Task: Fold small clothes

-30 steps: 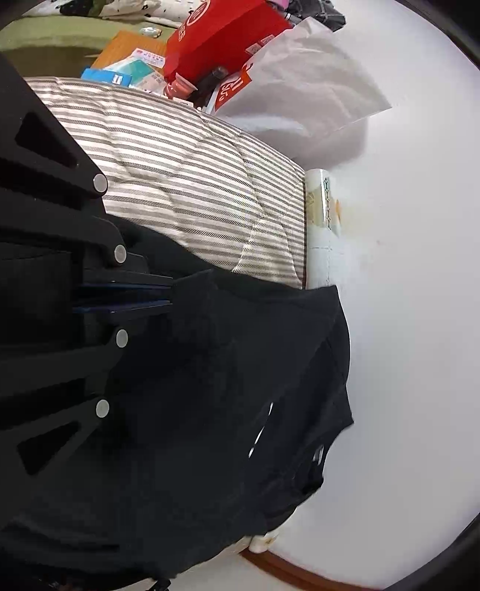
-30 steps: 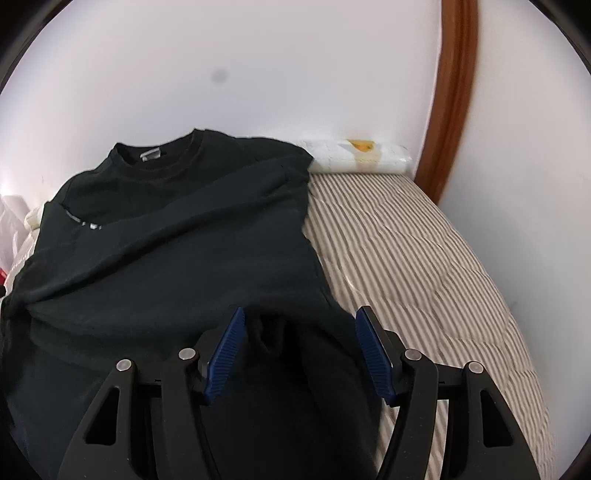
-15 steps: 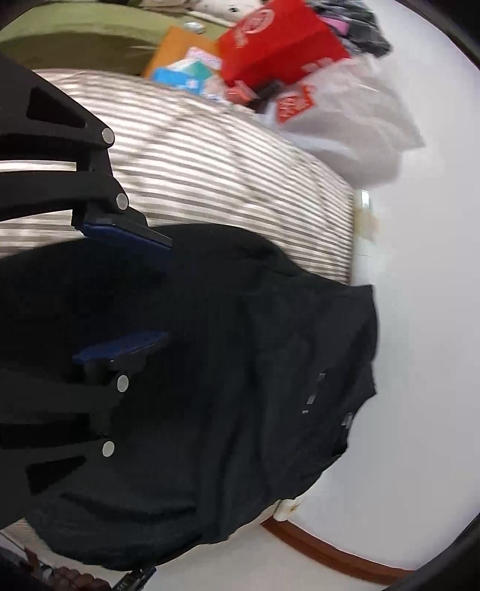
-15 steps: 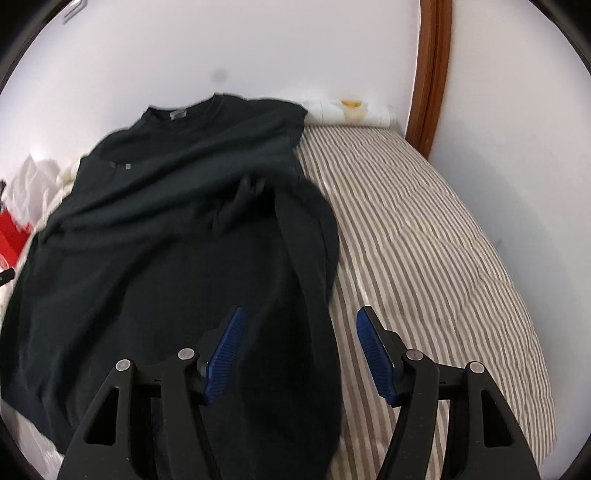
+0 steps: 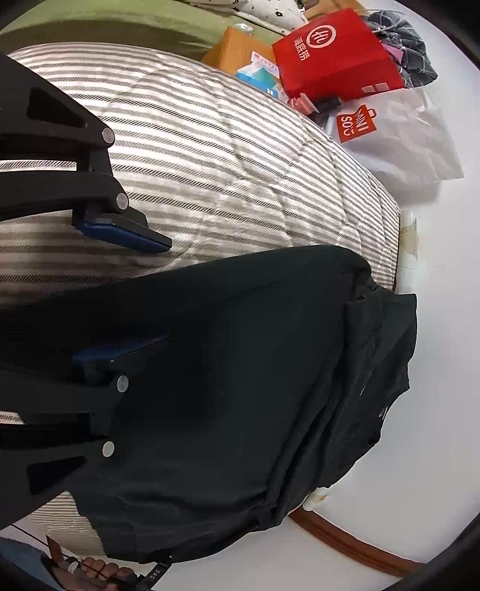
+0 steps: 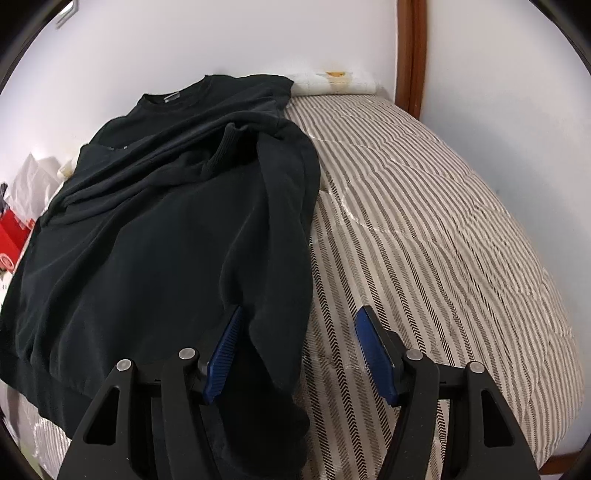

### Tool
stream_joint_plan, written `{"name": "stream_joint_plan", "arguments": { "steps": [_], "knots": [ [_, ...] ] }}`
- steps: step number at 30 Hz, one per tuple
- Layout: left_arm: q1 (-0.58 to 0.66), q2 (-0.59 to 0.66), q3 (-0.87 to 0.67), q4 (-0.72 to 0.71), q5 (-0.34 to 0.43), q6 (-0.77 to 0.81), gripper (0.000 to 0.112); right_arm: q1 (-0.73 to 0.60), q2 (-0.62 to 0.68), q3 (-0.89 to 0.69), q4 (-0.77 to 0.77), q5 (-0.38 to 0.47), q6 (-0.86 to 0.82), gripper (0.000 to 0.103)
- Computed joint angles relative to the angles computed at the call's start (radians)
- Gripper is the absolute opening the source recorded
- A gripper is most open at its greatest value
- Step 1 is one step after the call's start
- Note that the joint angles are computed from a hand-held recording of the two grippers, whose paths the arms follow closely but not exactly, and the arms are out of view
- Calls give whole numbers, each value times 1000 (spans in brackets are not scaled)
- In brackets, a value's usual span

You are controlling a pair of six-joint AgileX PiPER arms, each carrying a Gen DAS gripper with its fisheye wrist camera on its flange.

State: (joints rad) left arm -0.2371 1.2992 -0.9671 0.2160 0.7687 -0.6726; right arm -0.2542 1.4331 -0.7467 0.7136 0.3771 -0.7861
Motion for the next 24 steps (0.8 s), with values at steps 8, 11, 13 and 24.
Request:
{"name": "stream_joint_plan", "arguments": {
  "steps": [8, 11, 13, 24],
  "knots": [
    [-50, -22, 30, 85, 4, -135, 7, 20, -15, 2, 61, 38, -64, 7],
    [-23, -61, 62, 32, -24, -113, 6, 19, -62, 26, 46, 25, -55, 7],
    [-35, -93, 81, 46, -31, -119, 6, -8, -87, 32, 59, 47, -81, 6],
    [-137, -256, 157, 47, 52, -159, 6, -236, -215, 88, 169, 265, -298, 6]
  ]
}}
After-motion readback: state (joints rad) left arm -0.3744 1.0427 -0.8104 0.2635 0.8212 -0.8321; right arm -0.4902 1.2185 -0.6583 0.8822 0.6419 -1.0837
